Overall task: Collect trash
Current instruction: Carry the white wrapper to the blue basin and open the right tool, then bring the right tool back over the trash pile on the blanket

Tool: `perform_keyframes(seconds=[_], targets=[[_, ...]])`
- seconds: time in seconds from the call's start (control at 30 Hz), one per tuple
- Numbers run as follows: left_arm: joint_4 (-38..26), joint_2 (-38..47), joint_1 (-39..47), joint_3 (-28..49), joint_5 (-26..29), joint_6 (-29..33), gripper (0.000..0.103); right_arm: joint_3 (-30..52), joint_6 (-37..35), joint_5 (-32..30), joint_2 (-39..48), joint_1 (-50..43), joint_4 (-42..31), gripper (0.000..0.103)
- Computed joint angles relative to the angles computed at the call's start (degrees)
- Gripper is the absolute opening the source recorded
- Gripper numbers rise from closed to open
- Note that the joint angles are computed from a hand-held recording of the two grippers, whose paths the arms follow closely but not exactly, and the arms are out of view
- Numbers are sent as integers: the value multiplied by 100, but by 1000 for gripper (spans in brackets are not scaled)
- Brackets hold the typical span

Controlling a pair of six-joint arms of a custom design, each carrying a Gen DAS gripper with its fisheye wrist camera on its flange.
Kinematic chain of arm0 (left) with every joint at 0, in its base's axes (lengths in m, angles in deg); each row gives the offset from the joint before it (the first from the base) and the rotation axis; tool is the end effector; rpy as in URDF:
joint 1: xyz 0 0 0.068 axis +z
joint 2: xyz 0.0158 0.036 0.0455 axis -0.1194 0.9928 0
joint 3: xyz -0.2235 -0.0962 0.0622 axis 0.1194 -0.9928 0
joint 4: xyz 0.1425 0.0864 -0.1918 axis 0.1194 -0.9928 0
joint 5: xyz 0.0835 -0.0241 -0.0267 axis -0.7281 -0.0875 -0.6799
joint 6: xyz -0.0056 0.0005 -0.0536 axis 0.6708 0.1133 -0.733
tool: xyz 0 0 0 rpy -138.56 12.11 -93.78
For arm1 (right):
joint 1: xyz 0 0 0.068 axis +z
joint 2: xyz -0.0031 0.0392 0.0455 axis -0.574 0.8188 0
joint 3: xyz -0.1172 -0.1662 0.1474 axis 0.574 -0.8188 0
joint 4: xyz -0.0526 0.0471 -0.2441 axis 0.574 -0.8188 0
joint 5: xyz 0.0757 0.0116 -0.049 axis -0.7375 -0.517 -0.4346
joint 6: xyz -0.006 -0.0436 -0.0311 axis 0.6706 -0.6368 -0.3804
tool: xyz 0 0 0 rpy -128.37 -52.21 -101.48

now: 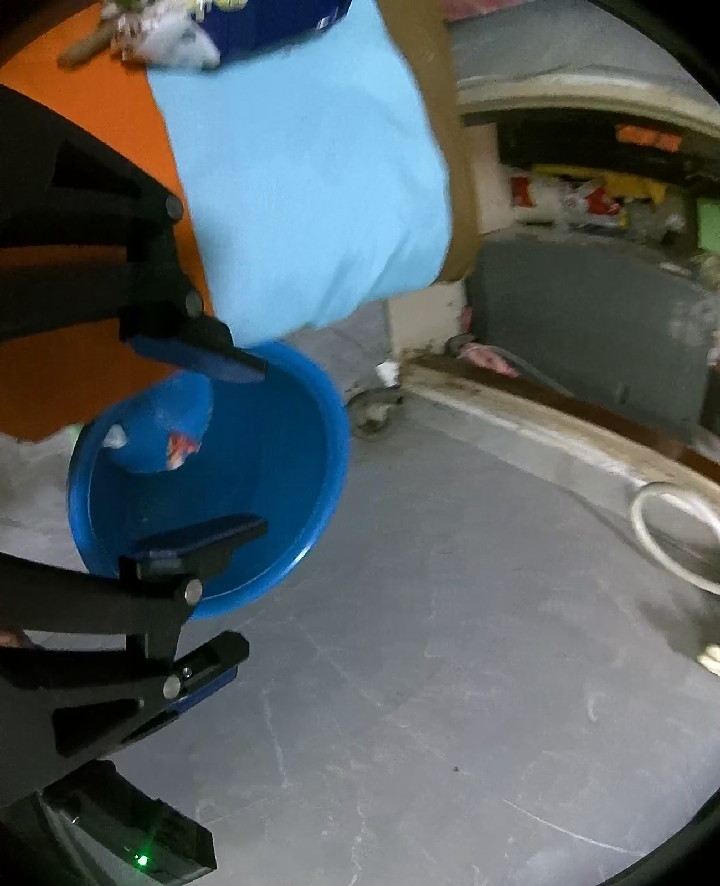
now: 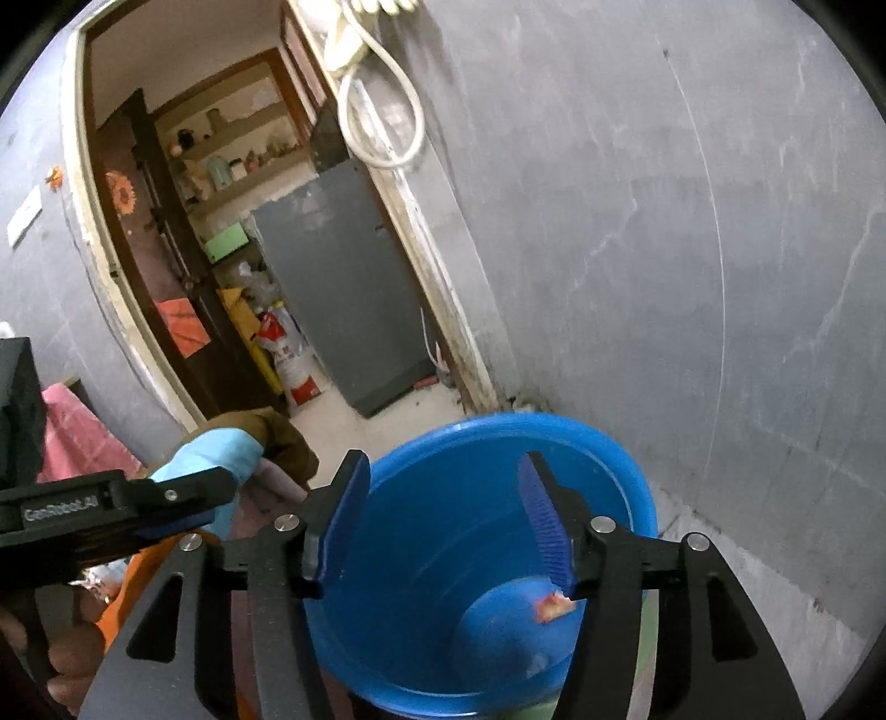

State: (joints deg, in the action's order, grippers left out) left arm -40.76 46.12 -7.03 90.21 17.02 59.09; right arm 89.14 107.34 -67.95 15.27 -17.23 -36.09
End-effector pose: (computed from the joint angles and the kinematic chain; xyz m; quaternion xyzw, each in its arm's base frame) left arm 0.2237 -0.0101 0.2177 -0.0660 0.9110 -0.1715 0.3692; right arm 0.1921 0.0634 0.1741 0.0073 0.8500 0.1936 0.4899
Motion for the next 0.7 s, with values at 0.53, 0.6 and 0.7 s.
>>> perform_keyframes(seconds=[0.53, 0.6, 0.7], targets=[[-1280, -4451, 3000, -1195, 188, 1086, 101, -193, -334, 1413, -829, 1886, 728, 103], [-1539, -4783, 4112, -1286, 998, 1533, 101, -282, -435, 1631, -1009, 2247, 922, 103], [-2065, -5180, 5931, -1341, 2392, 2347, 101, -394, -630, 1962, -1124, 2784, 1313, 103]])
